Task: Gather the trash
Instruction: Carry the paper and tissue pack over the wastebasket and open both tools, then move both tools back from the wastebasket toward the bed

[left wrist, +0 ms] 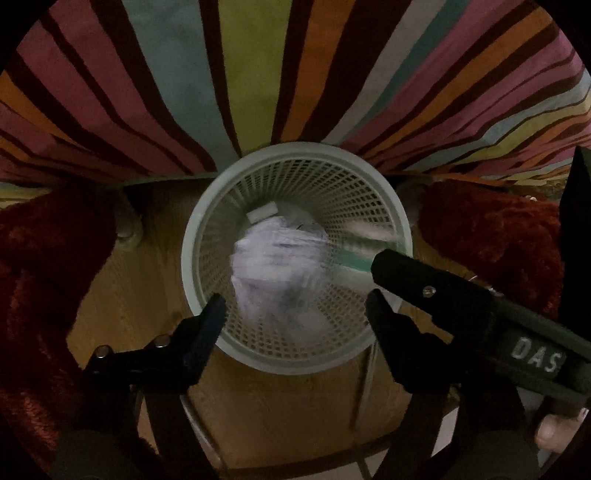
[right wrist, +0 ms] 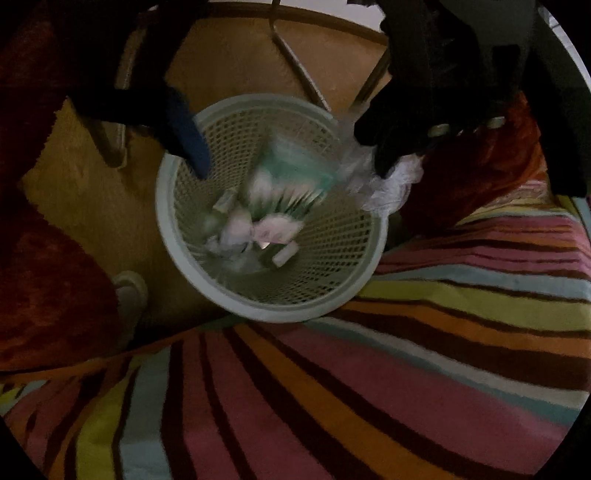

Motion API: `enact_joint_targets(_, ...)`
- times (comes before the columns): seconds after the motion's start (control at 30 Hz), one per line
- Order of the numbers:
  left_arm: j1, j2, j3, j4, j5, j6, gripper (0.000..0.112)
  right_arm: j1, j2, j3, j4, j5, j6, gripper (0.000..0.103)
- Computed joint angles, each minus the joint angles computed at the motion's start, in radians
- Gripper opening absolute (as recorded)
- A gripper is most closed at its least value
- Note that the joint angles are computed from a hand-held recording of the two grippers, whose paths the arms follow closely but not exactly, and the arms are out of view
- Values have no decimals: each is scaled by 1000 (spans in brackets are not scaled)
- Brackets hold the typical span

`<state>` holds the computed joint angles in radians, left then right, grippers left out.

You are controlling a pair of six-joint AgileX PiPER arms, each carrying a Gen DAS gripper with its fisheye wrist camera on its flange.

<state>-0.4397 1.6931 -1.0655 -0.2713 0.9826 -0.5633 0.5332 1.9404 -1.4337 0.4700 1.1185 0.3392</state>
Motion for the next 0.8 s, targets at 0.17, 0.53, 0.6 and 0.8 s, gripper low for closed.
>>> enact_joint_targets(0.17, -5, -13, 6, 25, -6, -33, 81, -14, -12, 23, 6, -27, 17, 93)
enact_joint_targets(0.53, -4, -36, 22, 39, -18, -67, 81, -30, -43, 44, 1, -39, 38, 93)
enact_joint_targets(0.6, -6, -57, 29, 52, -23, -82, 81, -34, -64, 52, -2, -43, 35, 93)
enact_joint_targets(0.8, 2, -129, 47, 101, -29, -140, 81, -39, -129, 62, -19, -56, 24, 93)
